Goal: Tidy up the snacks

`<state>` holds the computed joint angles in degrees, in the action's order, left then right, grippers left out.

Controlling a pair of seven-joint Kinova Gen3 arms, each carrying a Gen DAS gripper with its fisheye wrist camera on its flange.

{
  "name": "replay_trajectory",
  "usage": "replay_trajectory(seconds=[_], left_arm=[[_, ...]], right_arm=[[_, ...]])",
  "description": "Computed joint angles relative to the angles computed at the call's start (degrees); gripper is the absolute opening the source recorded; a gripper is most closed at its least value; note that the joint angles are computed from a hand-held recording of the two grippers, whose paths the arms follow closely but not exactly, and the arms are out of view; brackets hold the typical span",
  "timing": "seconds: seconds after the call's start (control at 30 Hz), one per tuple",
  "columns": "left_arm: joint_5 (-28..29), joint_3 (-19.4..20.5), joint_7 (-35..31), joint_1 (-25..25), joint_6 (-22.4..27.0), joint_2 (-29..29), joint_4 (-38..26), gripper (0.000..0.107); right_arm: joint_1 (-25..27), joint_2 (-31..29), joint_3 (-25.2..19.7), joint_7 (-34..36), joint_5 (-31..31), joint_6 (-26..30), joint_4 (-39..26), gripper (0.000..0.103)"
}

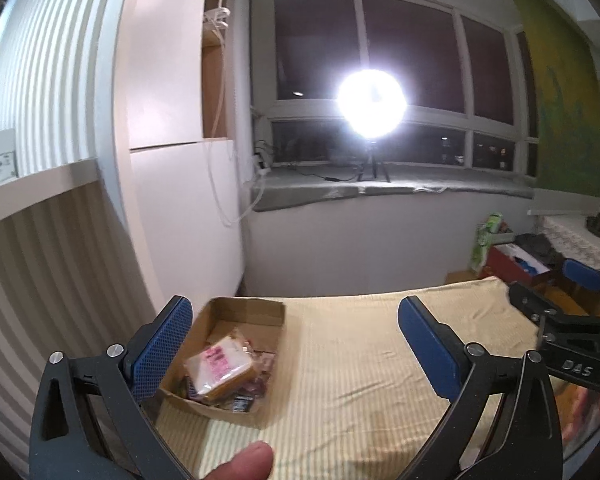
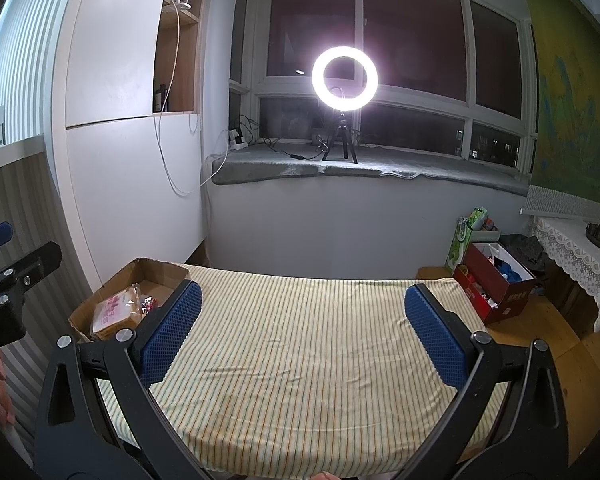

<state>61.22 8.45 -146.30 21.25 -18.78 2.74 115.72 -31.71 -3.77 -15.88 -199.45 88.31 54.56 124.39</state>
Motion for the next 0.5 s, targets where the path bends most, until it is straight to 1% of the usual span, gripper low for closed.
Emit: replay_trajectory(seconds=[0.07,0.17,0.27,0.3,0.5], left_arm=[[-1.7,-0.2,1.5,-0.4,0.9,0.1,0.0,0.102],[-2.0,-0.8,2.0,-0.7,2.9,0.3,-0.4,0.102],[2.8,-1.1,-2.6,0.3,1.9,0.7,-0.8,0.102],[3.6,-1.1,-3.4,0.3,2.1,0.7,-0.9,0.102],[3.0,-1.0,-2.9,0.0,2.2,0.8,-1.0,0.102]], right_arm=[[0.0,0.1,0.0,0.0,-0.1,0.0,0.0,0.103],[0.0,0.3,0.0,0.1,-0.2,0.0,-0.2,0.103],[-0.1,0.4,0.0,0.0,-0.4,0.2,-0.2,0.103],[-0.1,0.3,0.0,0.0,-0.3,0.1,-0.2,0.103],[-0.1,0.5,0.0,0.0,-0.4,0.2,-0.3,0.103]])
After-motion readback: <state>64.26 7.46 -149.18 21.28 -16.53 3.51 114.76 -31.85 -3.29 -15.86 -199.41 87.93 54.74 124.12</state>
